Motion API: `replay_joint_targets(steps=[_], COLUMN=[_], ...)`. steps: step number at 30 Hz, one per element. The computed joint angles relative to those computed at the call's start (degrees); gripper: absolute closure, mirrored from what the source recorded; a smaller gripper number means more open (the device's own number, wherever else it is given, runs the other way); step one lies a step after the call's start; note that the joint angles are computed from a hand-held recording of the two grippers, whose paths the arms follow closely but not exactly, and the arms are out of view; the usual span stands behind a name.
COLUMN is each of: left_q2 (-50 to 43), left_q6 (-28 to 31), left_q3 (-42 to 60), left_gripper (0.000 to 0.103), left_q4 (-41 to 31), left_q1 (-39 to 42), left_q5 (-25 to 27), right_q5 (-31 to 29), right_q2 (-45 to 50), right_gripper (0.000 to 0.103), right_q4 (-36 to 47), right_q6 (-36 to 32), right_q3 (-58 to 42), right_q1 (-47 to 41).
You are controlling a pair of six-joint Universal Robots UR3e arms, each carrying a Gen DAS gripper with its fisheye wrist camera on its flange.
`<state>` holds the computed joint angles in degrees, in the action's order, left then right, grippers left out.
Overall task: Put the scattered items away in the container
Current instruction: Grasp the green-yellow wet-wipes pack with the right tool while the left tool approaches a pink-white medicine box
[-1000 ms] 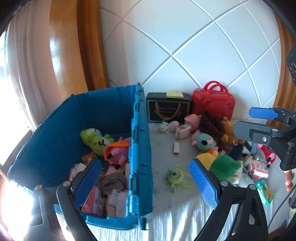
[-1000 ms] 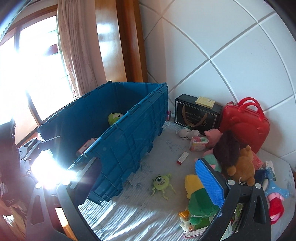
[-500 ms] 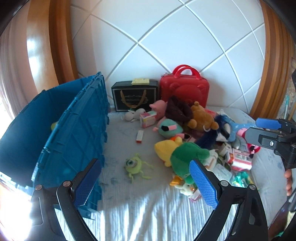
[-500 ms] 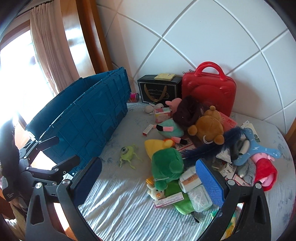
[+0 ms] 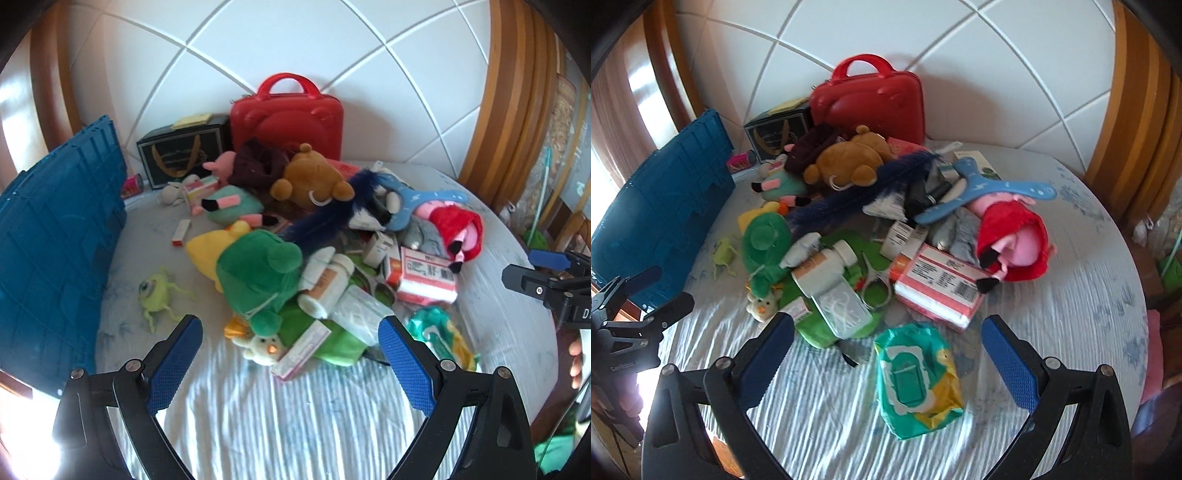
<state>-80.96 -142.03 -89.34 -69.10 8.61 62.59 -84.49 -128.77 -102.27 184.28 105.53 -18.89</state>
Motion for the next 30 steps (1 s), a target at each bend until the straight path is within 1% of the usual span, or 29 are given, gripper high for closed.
replay_joint_targets(steps=[3, 5, 8, 9, 12, 15, 17, 22, 24, 25, 30], left_q2=[-2.44, -4.49, -8.01, -9.48, -14.17, -17.98, -20.54, -27.38, -29.23, -29.84, -30.05], left_q6=[-3.20, -4.42, -4.01, -3.49, -1.65, 0.46, 0.87, 1.75, 1.89, 2.08, 4.58], left_q3=[-3.60, -5.75, -8.77, -9.49, -10.69, -11.02, -10.24, -6.61, -6.26, -6.34, -8.57], left_gripper=[0.006, 0.006, 0.006, 0.006, 0.006, 0.006, 0.006, 0.006, 0.006, 0.006, 0.005], left_q4=[6.31, 9.88, 14.57, 15.91, 19.33, 22.02, 23.27, 25.14, 27.40, 28.60, 32.33], left_q1=[-5.93, -8.44, -9.77, -9.83, -9.85, -9.95, -10.53, -12.55, -13.48, -13.96, -14.90], left_q5=[4.77, 7.61, 10.75, 11.66, 13.98, 14.56, 15.11, 17.02, 18.22, 18.86, 19.78], right_q5=[6.34, 8.41, 8.69, 8.57, 6.63, 5.32, 4.60, 2.58, 1.06, 0.47, 1.30], right_q2=[-10.48, -15.21, -17.62, -17.99, -15.85, -12.40, -9.98, -2.82, 0.33, 1.72, 4.92], right_gripper=[0.000, 0.000, 0.000, 0.000, 0.000, 0.000, 0.000, 0.000, 0.000, 0.000, 0.000], right_q4=[6.78, 10.23, 10.86, 10.58, 5.71, 0.64, -2.30, -8.89, -11.62, -12.48, -15.48], right_q6=[-7.44, -11.59, -13.04, -13.14, -10.23, -7.25, -5.79, -1.65, 0.29, 1.20, 3.02], right_q3=[8.84, 13.50, 19.47, 21.35, 25.71, 28.92, 30.15, 31.19, 31.30, 31.20, 31.22], right_q1=[-12.64, -18.25, -19.61, -19.52, -15.90, -13.06, -11.75, -7.70, -5.63, -4.75, -2.66])
